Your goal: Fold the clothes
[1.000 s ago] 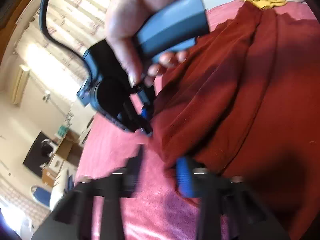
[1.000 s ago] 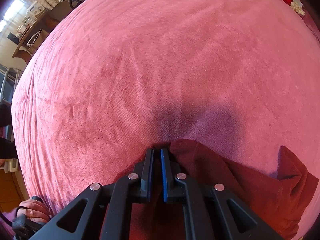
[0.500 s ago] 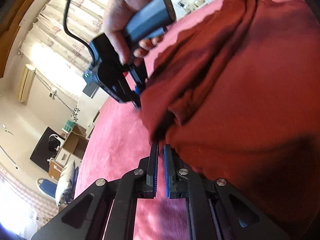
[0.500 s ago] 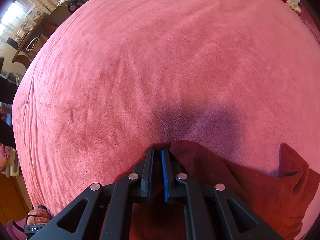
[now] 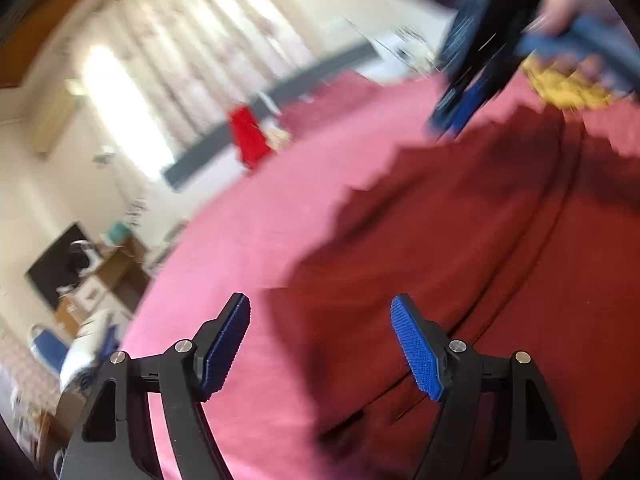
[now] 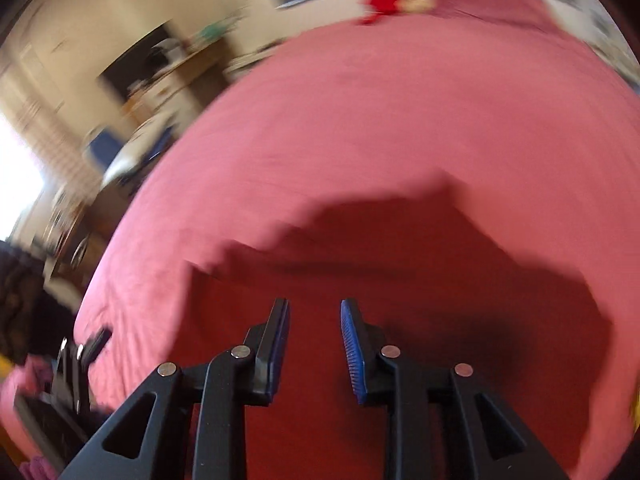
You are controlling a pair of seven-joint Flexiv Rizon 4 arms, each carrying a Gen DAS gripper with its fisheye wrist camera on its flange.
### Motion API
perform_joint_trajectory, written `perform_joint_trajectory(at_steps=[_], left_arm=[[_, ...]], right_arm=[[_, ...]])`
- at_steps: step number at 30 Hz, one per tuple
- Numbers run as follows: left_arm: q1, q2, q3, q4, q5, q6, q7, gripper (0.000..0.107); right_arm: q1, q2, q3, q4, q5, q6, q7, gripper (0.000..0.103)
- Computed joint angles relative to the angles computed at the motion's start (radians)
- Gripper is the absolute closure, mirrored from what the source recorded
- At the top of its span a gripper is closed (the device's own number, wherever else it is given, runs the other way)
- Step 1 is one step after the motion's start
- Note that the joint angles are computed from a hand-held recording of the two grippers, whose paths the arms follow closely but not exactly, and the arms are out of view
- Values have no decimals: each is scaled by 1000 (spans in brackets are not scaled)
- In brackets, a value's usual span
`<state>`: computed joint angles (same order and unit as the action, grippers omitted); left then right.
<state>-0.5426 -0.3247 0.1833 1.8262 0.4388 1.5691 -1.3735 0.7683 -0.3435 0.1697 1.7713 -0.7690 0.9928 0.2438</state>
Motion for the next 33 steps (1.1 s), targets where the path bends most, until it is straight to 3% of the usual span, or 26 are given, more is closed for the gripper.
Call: perform_joint_trajectory(at_steps=[2,3,5,8,10,12,13,14,16,17,19,21,22,23,24,27,29,31,32,33], left_arm=[[-40,-33,55,-9,-45,-17,-42,29],[-19,-20,35,11,-78,-27,-45,26],[72,33,-54,29,-47,-101,-155,25],[269,113,-248,135,-122,-89,-167,25],[311,144,-276,163,-123,-67,-220,25],[265,151,-213,107,6,-68,-410,25],[256,138,-209,80,16,-59,-432,25],[255,122,-214,63,-21,-41,-404,25],[265,87,-259,1,23,-54,-439,25],[255,56,-273,-18,-20,-52,-382,25],[177,0,-214,-88,-3,-139,-342,25],[138,-45,-191,-169,99,-276,-377,23],[148,-59,-193,-177,100,-294,-382,22],[175,-56,-203,-159,70,-279,-399,19],[223,-48,-237,-141,59,-268,-440,15],[387,-30,-369,-64,-41,-218,-451,13],[504,-3,-483,35,-234,-172,-339,11],[518,23,-489,75,-287,-133,-337,11],[485,36,-452,91,-310,-95,-342,11],[442,47,-406,110,-355,-54,-329,11]], right_arm=[[1,70,3,123,-23,17,128,77],[15,80,15,147,-36,-20,179,77],[11,146,52,239,-21,-107,257,76],[-11,239,93,357,-108,-156,432,74],[-28,245,106,385,-217,-141,532,74],[-49,236,101,381,-331,-100,596,74],[-58,222,94,373,-394,-76,626,74],[-69,185,75,347,-472,-34,655,74],[-88,100,27,275,-629,57,710,74],[-94,74,14,250,-684,90,726,74],[-102,-11,-25,174,-786,187,741,74],[-120,-68,-4,139,-668,219,565,77],[-133,-85,19,136,-583,209,457,80],[-136,-81,10,154,-553,215,415,97],[-119,-58,-32,184,-567,231,437,103],[-124,50,-52,304,-638,144,662,103],[-146,98,-32,355,-666,114,762,102],[-124,120,28,346,-550,-18,648,94],[-107,126,41,332,-543,-65,627,82],[-97,123,47,314,-552,-83,611,79]])
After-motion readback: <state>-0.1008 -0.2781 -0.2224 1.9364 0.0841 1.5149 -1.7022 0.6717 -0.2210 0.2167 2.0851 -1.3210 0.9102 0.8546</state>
